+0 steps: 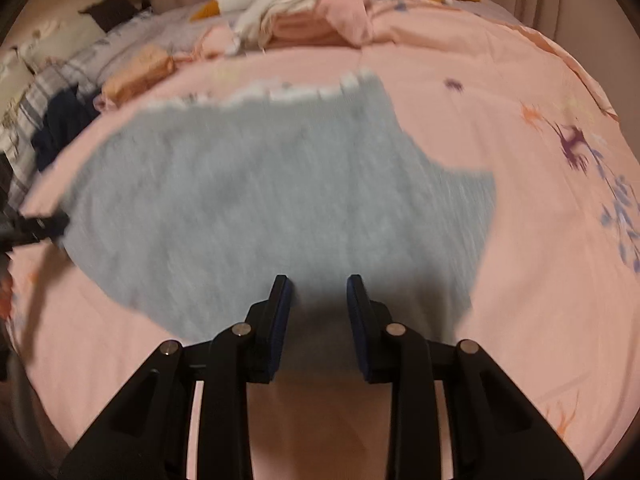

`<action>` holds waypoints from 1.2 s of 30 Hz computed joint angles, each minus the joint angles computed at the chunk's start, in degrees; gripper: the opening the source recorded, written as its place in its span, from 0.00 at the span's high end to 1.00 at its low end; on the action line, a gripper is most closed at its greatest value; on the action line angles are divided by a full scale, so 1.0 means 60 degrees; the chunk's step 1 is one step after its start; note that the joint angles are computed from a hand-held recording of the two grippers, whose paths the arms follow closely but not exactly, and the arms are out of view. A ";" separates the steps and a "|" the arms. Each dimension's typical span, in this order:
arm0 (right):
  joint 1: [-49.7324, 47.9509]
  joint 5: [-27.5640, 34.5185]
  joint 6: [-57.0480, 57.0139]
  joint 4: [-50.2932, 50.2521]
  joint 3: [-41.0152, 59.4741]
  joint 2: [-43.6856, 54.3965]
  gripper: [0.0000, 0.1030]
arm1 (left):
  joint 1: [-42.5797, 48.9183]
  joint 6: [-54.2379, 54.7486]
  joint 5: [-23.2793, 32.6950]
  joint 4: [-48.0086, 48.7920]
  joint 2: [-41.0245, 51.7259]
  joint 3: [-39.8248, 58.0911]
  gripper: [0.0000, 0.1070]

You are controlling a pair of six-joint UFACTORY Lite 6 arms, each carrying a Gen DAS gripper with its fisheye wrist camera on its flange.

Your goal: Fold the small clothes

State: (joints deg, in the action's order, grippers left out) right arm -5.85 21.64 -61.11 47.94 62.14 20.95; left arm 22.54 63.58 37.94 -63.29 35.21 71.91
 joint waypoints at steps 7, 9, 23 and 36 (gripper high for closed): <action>-0.0416 0.0122 -0.0406 0.0416 -0.1368 -0.1113 0.71 | 0.0857 0.0550 0.0414 -0.0529 -0.1251 -0.1693 0.37; -0.0707 0.0620 -0.0616 0.0781 -0.1888 -0.1886 0.68 | 0.1299 0.0976 0.0606 -0.0792 -0.1771 -0.2369 0.37; -0.0800 0.2855 -0.2586 0.4457 -0.4039 -0.4327 0.41 | 0.2881 0.0441 0.2873 -0.2305 0.0586 -0.0555 0.27; -0.0189 0.2912 -0.2848 0.5227 -0.3328 -0.2836 0.41 | 0.1742 -0.2307 0.3386 -0.1523 0.4169 0.5188 0.27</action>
